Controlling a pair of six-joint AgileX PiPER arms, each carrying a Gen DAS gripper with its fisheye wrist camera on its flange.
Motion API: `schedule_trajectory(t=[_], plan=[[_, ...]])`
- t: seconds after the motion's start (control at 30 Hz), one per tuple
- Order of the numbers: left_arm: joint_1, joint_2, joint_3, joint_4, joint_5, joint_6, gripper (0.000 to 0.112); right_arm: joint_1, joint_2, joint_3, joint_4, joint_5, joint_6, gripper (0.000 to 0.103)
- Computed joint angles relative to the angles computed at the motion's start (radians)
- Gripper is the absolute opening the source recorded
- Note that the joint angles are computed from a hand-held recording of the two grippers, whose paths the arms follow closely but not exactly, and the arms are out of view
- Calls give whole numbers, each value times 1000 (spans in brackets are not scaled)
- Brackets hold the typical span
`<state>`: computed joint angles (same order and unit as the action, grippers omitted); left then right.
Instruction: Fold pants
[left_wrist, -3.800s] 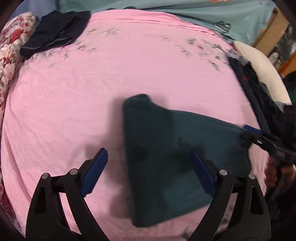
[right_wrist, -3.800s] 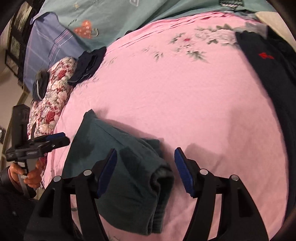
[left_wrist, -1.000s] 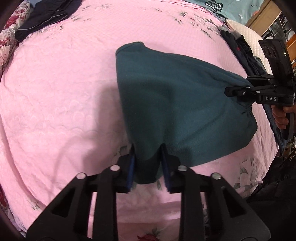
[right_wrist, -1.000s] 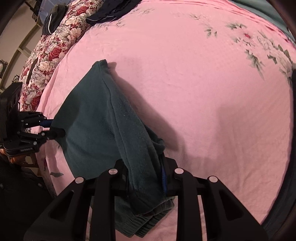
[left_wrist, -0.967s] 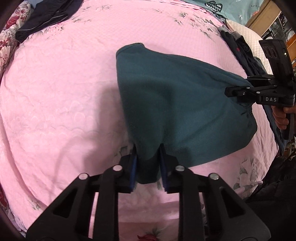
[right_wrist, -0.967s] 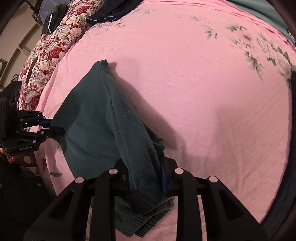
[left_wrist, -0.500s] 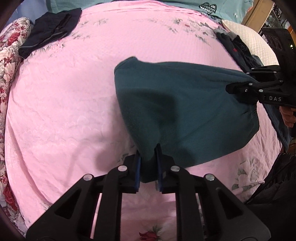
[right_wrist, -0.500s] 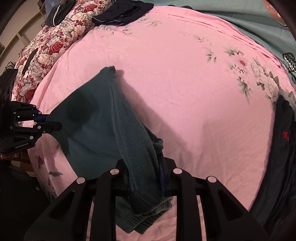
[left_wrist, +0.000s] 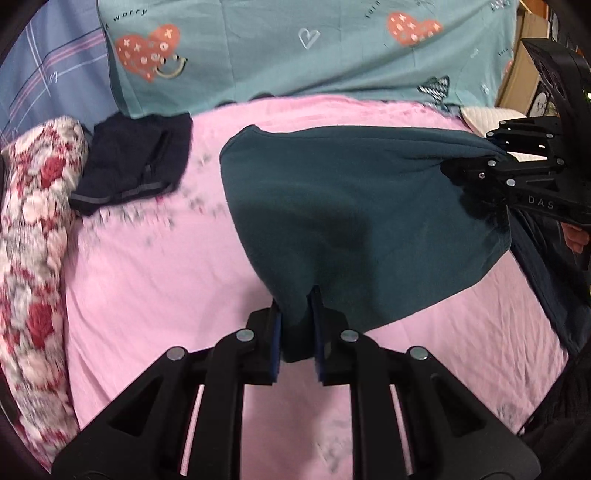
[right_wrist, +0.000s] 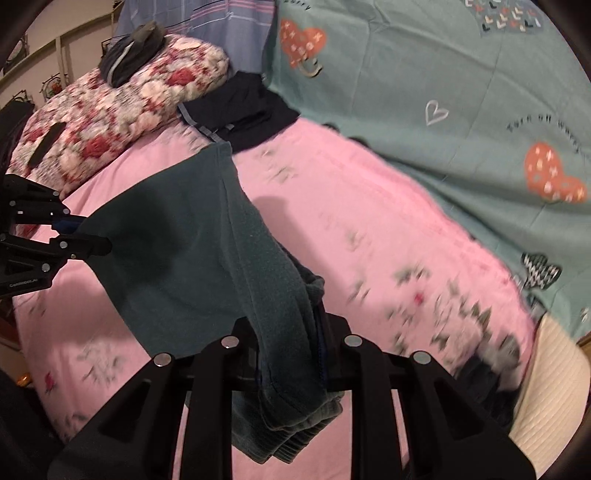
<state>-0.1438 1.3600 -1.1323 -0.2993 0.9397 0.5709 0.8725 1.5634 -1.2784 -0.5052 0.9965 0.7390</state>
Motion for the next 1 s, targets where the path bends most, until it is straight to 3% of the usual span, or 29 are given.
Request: schedule_trajectory(t=[0.2,0.37,0.57,0.67,0.7,0.77,0.9,1.0], plan=[[-4,353,-336,-40,-37,17,13,-163,238,-243,-103,23,-85,21],[-33,572,-500,-19,-77,-24,13,-286,436,-410,-86,-15,-160,21],[-50,782,-680,-2,-58,-63,13,-362,649,-596,-55,15,-222,21],[-46,822,-707,0,-49,-61,23,-379,703,-635,-48,40,-211,36],[-43,820,-701,9,-56,-62,42,-384,710,-639,-44,53,-205,46],[-29,780,-644,23,-116,-52,62,-373,694,-617,-111,76,-152,49],[38,730,-649,-68,-135,5,63,-383,495,-436,-167,25,17,49],[56,795,-811,-203,-10,-10,63,-448,343,-299,39,-214,-14,49]])
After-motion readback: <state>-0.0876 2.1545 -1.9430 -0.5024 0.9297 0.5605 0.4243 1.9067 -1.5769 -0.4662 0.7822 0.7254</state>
